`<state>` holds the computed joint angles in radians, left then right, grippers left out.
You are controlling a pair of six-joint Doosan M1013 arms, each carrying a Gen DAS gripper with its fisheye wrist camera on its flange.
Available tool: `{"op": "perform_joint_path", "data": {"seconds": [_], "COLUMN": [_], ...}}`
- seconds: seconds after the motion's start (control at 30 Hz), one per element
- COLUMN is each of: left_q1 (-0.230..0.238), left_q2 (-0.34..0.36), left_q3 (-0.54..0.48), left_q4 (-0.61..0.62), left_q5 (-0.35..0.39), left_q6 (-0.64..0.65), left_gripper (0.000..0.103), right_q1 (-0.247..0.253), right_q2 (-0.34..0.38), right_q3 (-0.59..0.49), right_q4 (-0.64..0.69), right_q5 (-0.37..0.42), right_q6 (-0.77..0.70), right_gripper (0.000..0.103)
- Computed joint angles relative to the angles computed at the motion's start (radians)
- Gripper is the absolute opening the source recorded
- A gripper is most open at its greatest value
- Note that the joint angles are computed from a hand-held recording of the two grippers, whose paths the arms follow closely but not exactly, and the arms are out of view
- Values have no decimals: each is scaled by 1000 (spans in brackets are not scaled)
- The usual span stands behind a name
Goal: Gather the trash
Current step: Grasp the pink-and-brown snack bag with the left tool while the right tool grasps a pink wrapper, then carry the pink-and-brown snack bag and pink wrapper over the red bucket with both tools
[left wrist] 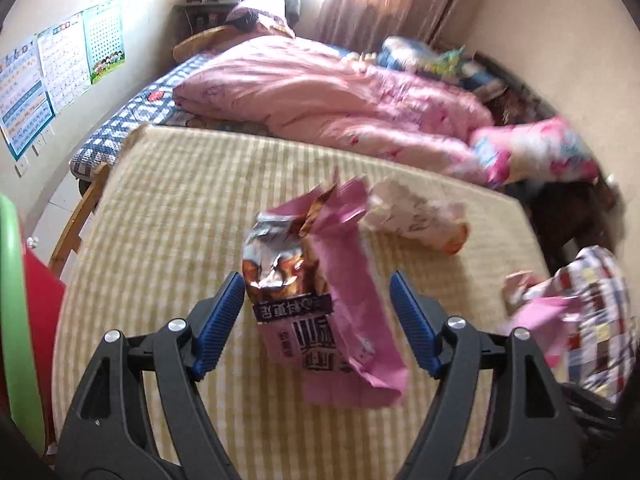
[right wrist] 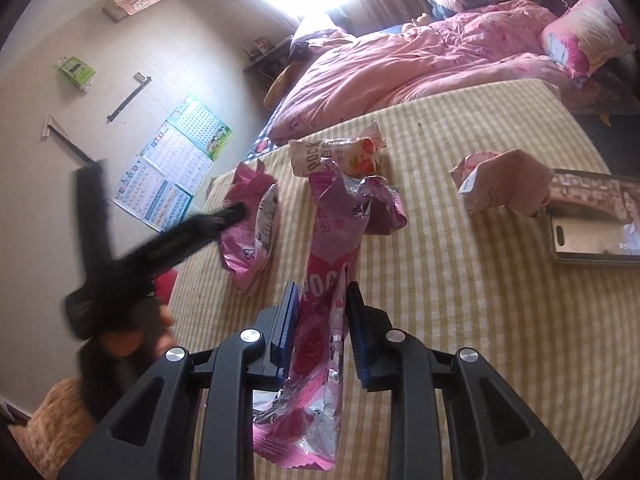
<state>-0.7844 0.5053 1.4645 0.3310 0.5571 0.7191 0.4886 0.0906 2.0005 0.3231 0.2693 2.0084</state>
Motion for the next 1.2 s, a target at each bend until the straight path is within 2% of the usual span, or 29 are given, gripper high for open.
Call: {"op": "perform_joint_path", "data": {"seconds": [0.07,0.13,0.17,0.2,0.3,0.57,0.63,0.87,0.97,1.03,1.1,1.2], "left_q1": [-1,-2,-5,-5,-8,-34,-47,-65,-68,-67,-65,-68], "left_q2": [10,11,16,17,1,-106,-131,-204,-211,-218,-223,-233], "left_q3": [-9,-7,-15,-15,5,139,173,279,295,306,314,323], "left_q4": [-3,-2,-3,-24,-21,47,106,181,173,169,172,205], "left_q5": [9,3,29,33,24,-18,-3,22,51,52,46,33], "left_q6": [5,17,28,49,49,-33,-79,-270,-282,-296,-316,-344], "left_gripper": [70,55,38,34,31,31,31,31,32,34,48,58], "right_q1": [6,8,6,4,4,11,13,32,40,46,50,58], "right_q2": [-10,-15,-14,-12,-10,5,11,33,40,43,45,47], "right_q3": [3,8,8,6,4,-13,-20,-45,-51,-56,-59,-64], "right_q4": [-55,-83,-72,-58,-36,30,55,129,146,149,150,143], "right_q5": [-6,-10,-9,-6,-8,-3,0,13,19,22,22,23], "right_q6": [50,76,69,58,39,-39,-70,-167,-190,-197,-202,-200], "right_gripper": [25,25,25,25,25,25,25,25,26,26,26,26]}}
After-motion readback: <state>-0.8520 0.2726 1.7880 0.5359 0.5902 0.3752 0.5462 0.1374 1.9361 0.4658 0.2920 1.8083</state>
